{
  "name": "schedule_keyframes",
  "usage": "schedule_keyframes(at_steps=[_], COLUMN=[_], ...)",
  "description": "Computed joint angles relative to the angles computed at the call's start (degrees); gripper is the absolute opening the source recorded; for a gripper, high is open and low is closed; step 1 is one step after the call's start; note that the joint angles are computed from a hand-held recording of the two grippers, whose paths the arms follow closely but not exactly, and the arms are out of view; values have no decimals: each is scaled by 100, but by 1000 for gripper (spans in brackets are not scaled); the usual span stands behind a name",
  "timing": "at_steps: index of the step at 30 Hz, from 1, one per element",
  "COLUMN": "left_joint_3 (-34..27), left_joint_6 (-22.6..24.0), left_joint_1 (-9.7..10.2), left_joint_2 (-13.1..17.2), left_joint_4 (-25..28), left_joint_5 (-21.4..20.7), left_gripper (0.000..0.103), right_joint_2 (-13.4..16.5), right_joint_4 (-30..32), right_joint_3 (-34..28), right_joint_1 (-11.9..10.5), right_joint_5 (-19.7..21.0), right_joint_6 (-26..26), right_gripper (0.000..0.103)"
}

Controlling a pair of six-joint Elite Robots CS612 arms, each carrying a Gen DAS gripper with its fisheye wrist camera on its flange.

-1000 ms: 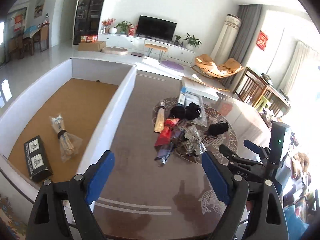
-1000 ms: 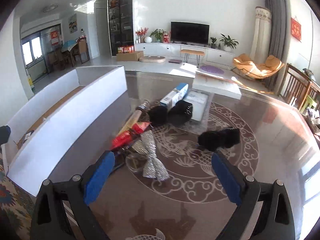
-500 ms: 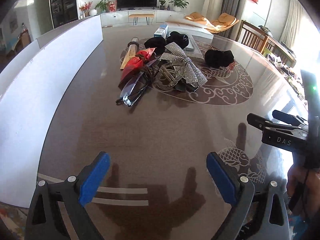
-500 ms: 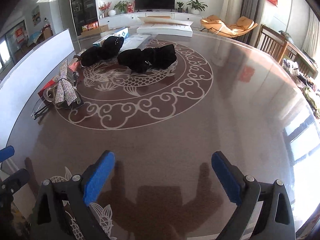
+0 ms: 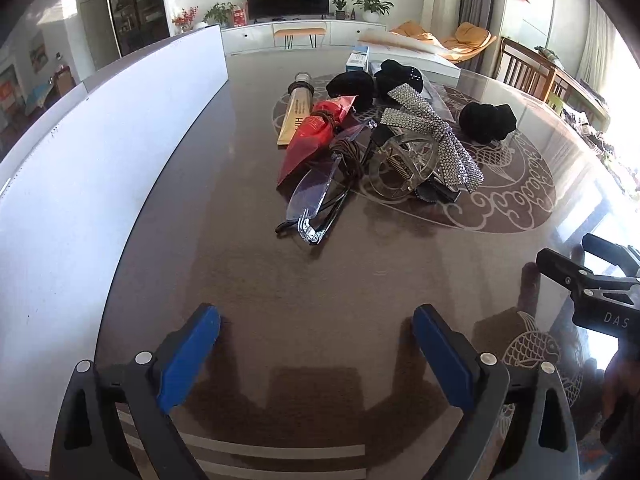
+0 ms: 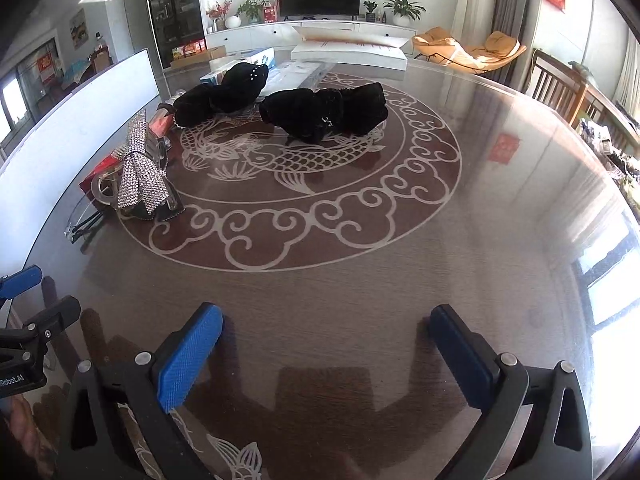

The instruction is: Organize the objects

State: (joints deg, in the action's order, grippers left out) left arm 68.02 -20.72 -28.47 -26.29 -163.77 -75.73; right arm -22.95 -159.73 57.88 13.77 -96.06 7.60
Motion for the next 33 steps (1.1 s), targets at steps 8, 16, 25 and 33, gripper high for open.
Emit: schedule_keyframes(at_steps=[8,16,25,33], left_joint_3=[-72,-471,-680,-674], left_joint_6=[93,333,562,563], left_joint_1=[-2,82,131,131], left_joint_2=[53,175,330,328], left_joint_4=[-65,413,182,177], left_joint_5=[-7,-272,-361,-363], left_gripper=[101,103,103,103], right_joint_2=[3,3,3,4], right_joint_4=[0,-2,-1,-2], right_joint_3=[-9,-8,-12,-11], right_joint_1=[1,2,0,0], right_joint_5=[1,1,2,1], right_joint_6=[9,10,5,6], right_gripper=[103,103,103,103])
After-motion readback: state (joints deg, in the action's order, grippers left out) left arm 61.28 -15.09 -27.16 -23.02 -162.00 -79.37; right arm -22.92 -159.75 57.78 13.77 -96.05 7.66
